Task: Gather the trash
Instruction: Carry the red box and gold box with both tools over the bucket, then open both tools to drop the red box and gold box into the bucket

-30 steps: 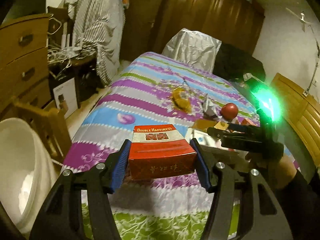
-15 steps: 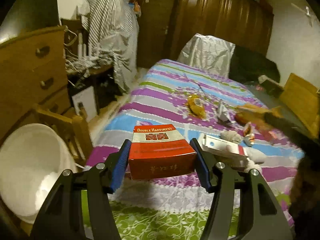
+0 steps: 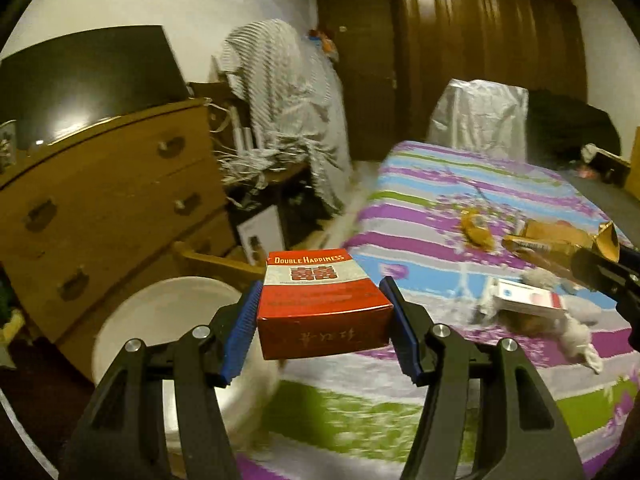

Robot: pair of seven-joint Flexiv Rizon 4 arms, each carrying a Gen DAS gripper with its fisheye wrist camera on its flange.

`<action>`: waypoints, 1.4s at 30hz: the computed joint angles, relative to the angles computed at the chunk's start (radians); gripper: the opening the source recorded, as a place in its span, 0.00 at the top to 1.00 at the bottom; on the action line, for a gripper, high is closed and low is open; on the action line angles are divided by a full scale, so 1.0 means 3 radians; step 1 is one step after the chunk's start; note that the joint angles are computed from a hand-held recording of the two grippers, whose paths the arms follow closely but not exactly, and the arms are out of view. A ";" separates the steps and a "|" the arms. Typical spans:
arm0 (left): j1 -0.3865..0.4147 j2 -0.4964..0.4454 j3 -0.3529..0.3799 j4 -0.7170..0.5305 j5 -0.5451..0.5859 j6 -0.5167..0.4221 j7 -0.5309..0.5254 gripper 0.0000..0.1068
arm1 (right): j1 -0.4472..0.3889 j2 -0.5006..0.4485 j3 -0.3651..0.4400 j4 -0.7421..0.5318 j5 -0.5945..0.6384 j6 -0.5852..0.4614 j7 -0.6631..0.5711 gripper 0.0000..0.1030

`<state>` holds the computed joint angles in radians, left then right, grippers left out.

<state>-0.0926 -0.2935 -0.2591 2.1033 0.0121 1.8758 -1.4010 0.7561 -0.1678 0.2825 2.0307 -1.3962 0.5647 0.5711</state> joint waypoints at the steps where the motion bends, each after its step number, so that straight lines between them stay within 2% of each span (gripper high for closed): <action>1: 0.0005 0.0020 0.0042 0.0007 -0.0013 0.0008 -0.0002 0.46 | -0.0001 -0.0075 -0.0030 -0.0102 -0.0057 0.0060 -0.0051 0.45; 6: -0.0318 0.0023 0.0604 -0.0039 -0.0234 0.0115 0.0124 0.46 | 0.0019 -0.0378 -0.0189 -0.0526 -0.0173 0.0356 -0.0235 0.45; 14: -0.0397 -0.0035 0.0961 -0.0173 -0.0576 0.0105 0.0379 0.46 | 0.0183 -0.0971 -0.0495 -0.1320 -0.0058 0.0887 -0.0630 0.45; 18: -0.0183 -0.0068 0.0855 -0.0256 -0.0600 -0.0028 0.0428 0.46 | 0.0264 -0.1255 -0.0655 -0.1690 0.0178 0.1115 -0.0901 0.45; 27: -0.0091 -0.0203 0.0925 -0.0372 -0.0644 -0.0112 0.0535 0.46 | 0.0463 -0.1799 -0.0903 -0.2432 0.0863 0.1308 -0.1528 0.45; 36: 0.0164 -0.0273 0.0767 -0.0396 -0.0583 -0.0183 0.0575 0.46 | 0.0624 -0.2078 -0.1098 -0.2836 0.1450 0.1322 -0.2005 0.45; 42: 0.0223 -0.0303 0.0733 -0.0403 -0.0570 -0.0187 0.0554 0.46 | 0.0707 -0.2163 -0.1192 -0.2972 0.1687 0.1306 -0.2216 0.45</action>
